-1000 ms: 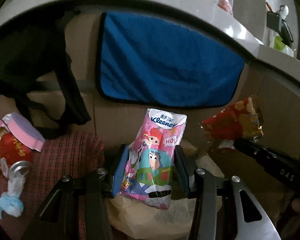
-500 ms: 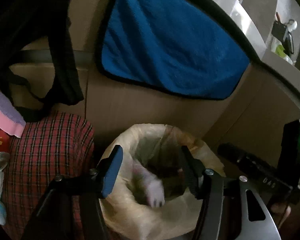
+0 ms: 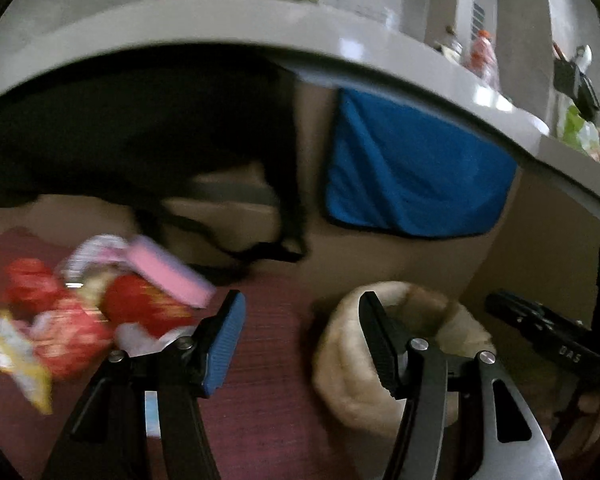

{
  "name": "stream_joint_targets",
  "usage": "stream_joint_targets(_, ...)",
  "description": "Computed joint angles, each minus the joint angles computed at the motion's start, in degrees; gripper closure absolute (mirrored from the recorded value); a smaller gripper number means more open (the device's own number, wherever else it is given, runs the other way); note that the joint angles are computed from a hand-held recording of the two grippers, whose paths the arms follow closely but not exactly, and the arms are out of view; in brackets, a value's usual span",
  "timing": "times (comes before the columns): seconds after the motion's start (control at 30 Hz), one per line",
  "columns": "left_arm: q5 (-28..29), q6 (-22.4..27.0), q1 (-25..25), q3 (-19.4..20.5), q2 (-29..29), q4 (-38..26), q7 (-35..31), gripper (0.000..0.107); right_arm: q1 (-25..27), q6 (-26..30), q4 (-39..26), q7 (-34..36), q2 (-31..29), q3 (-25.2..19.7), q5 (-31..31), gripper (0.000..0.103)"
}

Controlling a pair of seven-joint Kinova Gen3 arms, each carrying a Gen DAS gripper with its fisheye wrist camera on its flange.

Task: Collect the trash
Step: 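Lower the left tool onto the red plastic bag and grasp it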

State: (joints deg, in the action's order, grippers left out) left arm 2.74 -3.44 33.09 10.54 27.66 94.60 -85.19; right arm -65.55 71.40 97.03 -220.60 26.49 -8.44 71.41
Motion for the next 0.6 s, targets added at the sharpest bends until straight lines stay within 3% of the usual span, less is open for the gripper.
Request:
stream_joint_targets(0.1, -0.3, -2.7, -5.0, 1.9, -3.9, 5.7, 1.0, 0.048, -0.6, 1.0, -7.4, 6.7, 3.5, -0.4, 0.8, 0.046)
stream_joint_targets(0.27, -2.8, -7.2, -14.0, 3.8, -9.9, 14.6, 3.7, 0.048, -3.3, -1.0, -19.3, 17.3, 9.4, 2.9, -0.2, 0.04)
stream_joint_targets(0.5, -4.6, -11.1, -21.6, 0.9, -13.2, 21.7, 9.2, 0.048, -2.1, -8.8, -33.5, 30.8, 16.6, 5.2, -4.7, 0.039)
stream_joint_targets(0.6, -3.8, -8.4, -23.2, -0.3, -13.3, 21.6, 10.2, 0.048, 0.3, -10.6, -40.7, 37.8, 20.2, 3.9, -8.7, 0.039)
